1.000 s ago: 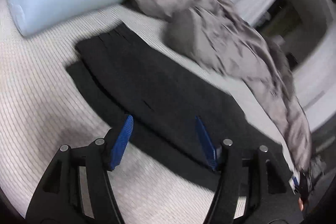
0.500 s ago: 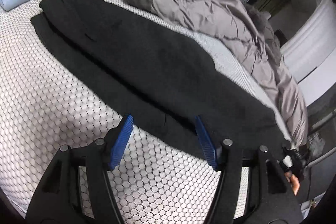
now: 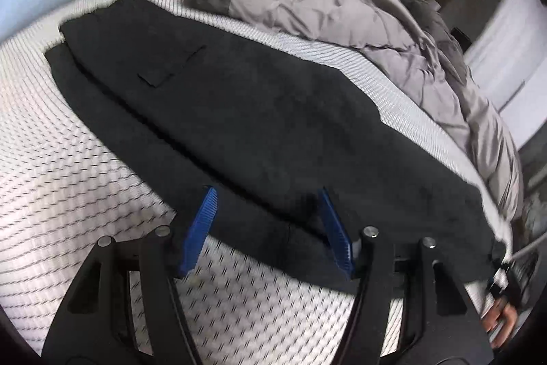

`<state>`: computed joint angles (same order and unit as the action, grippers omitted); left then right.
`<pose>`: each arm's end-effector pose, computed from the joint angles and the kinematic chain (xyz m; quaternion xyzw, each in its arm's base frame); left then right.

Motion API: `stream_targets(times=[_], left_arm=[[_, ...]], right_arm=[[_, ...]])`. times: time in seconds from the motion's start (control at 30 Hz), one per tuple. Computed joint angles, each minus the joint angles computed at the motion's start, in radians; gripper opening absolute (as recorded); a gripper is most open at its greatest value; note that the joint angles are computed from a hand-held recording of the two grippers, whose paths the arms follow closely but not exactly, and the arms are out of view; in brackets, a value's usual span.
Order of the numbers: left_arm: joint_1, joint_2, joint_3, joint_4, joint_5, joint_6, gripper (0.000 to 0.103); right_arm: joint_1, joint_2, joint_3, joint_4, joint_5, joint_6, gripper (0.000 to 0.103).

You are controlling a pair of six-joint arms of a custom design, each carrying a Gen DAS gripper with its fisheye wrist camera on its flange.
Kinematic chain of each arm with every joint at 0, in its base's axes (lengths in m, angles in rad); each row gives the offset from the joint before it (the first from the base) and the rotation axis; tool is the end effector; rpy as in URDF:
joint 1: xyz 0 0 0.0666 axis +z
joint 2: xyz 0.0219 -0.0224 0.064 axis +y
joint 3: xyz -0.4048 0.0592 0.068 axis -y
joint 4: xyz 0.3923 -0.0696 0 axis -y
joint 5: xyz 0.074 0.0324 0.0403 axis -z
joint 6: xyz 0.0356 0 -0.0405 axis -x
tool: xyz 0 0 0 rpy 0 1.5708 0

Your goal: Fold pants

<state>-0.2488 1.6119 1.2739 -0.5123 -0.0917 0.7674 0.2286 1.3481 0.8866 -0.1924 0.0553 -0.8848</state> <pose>0.5325 -0.1323 0.3198 -0.2553 0.8994 -0.1338 0.3285 0.4261 0.0967 0.2989 0.3004 0.8446 0.2127 0.3887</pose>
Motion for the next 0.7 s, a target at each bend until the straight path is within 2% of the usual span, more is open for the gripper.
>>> stream_targets(times=[0.03,0.07,0.1,0.13,0.17,0.2,0.23,0.37,0.4,0.47,0.53,0.6,0.67,0.7], left_arm=[[0.013,0.03,0.031,-0.026,0.01,0.031,0.058],[0.022,0.054,0.049,-0.032,0.023,0.064,0.058],[0.027,0.07,0.061,-0.033,0.029,0.091,0.052],[0.028,0.077,0.064,-0.027,0.019,0.113,0.038],[0.025,0.077,0.061,-0.012,0.009,0.117,0.027],[0.024,0.075,0.06,-0.005,0.017,0.113,0.005],[0.022,0.069,0.055,0.008,0.019,0.113,0.0],[-0.015,-0.018,-0.025,0.064,-0.083,0.089,0.0],[-0.026,-0.036,-0.04,0.058,-0.103,0.073,0.0],[-0.04,-0.036,-0.035,-0.006,-0.117,0.027,0.002],[-0.026,-0.029,-0.04,-0.056,-0.099,0.044,0.013],[0.007,-0.055,-0.081,-0.008,-0.027,0.084,0.015],[0.03,-0.09,-0.11,0.0,-0.025,0.101,0.027],[0.044,-0.114,-0.124,-0.011,-0.059,0.122,0.04]], right_arm=[[-0.004,-0.006,-0.006,0.011,-0.005,-0.008,0.056],[-0.016,-0.009,-0.013,0.027,-0.027,-0.023,0.057],[-0.022,-0.006,-0.021,0.046,-0.046,-0.043,0.057],[-0.027,0.001,-0.021,0.054,-0.064,-0.056,0.057],[-0.029,0.012,-0.022,0.065,-0.074,-0.069,0.057],[-0.031,0.018,-0.019,0.066,-0.079,-0.075,0.057],[-0.033,0.024,-0.01,0.064,-0.082,-0.073,0.057],[-0.041,0.029,-0.007,0.078,-0.095,-0.073,0.057],[-0.042,0.025,-0.012,0.079,-0.096,-0.073,0.057],[-0.044,0.011,-0.031,0.084,-0.099,-0.069,0.057],[-0.036,0.016,-0.022,0.07,-0.084,-0.061,0.057],[-0.023,0.026,-0.007,0.058,-0.065,-0.061,0.057],[-0.021,0.027,-0.006,0.061,-0.064,-0.066,0.057],[-0.022,0.026,-0.007,0.065,-0.067,-0.071,0.057]])
